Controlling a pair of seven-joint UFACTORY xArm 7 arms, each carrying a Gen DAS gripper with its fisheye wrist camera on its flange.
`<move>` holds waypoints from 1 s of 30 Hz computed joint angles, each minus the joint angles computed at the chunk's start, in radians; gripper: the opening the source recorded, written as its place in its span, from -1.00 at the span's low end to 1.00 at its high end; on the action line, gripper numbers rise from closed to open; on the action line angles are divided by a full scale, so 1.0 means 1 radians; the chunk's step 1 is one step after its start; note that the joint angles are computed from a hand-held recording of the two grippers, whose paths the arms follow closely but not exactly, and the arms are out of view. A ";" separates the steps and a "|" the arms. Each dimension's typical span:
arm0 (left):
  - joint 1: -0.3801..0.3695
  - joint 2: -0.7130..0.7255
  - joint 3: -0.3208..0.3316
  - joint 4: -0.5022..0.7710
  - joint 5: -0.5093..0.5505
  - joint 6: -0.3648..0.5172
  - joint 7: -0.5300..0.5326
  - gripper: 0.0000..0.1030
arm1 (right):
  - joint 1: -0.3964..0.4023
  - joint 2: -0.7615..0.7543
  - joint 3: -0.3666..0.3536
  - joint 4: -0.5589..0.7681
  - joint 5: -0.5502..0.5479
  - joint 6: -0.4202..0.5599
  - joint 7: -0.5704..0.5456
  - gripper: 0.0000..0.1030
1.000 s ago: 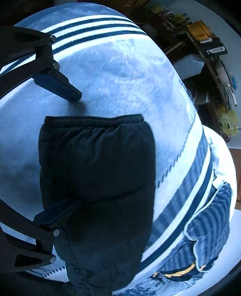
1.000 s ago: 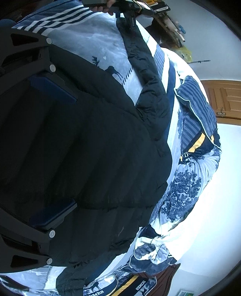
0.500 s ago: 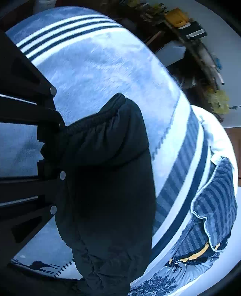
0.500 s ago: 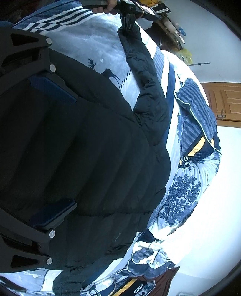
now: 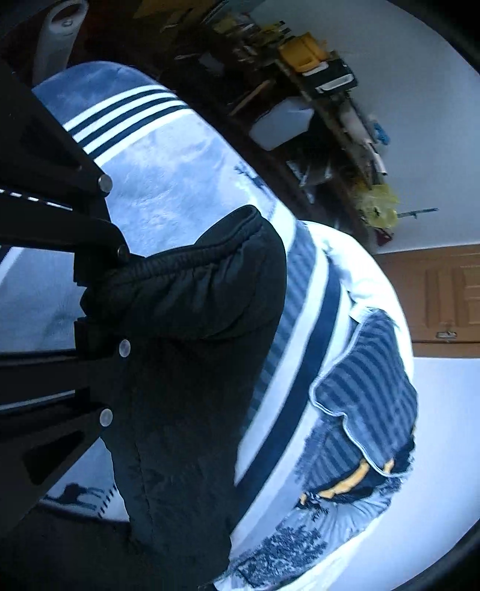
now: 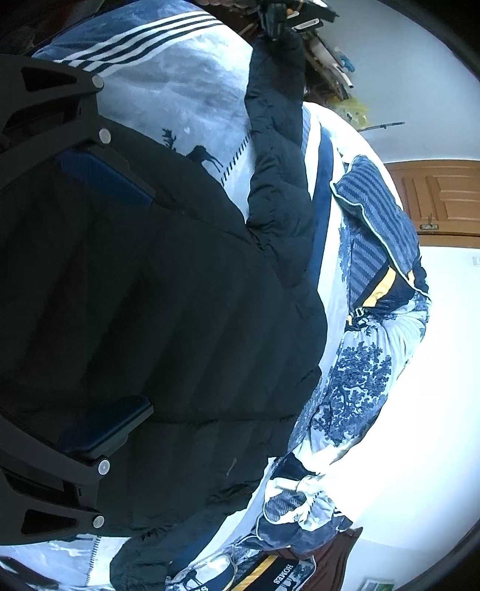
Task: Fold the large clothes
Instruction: 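Carry the held sleeve across the jacket body with the left gripper and release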
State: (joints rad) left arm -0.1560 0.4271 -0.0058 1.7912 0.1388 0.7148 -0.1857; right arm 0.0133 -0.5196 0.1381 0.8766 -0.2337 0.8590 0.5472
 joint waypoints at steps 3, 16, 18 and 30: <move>-0.003 -0.016 -0.009 0.019 -0.007 0.007 0.015 -0.79 | 0.000 -0.017 -0.004 -0.004 0.002 0.002 -0.002 1.00; -0.081 -0.116 -0.069 -0.018 -0.021 -0.002 0.072 -0.79 | -0.052 -0.124 -0.044 -0.065 0.022 0.028 -0.017 1.00; -0.096 -0.120 -0.081 -0.007 -0.032 0.006 0.087 -0.79 | -0.065 -0.134 -0.055 -0.077 0.021 0.030 -0.029 1.00; -0.281 -0.047 -0.142 0.168 -0.042 0.085 0.147 -0.79 | -0.172 -0.145 -0.139 -0.158 0.043 0.034 -0.065 1.00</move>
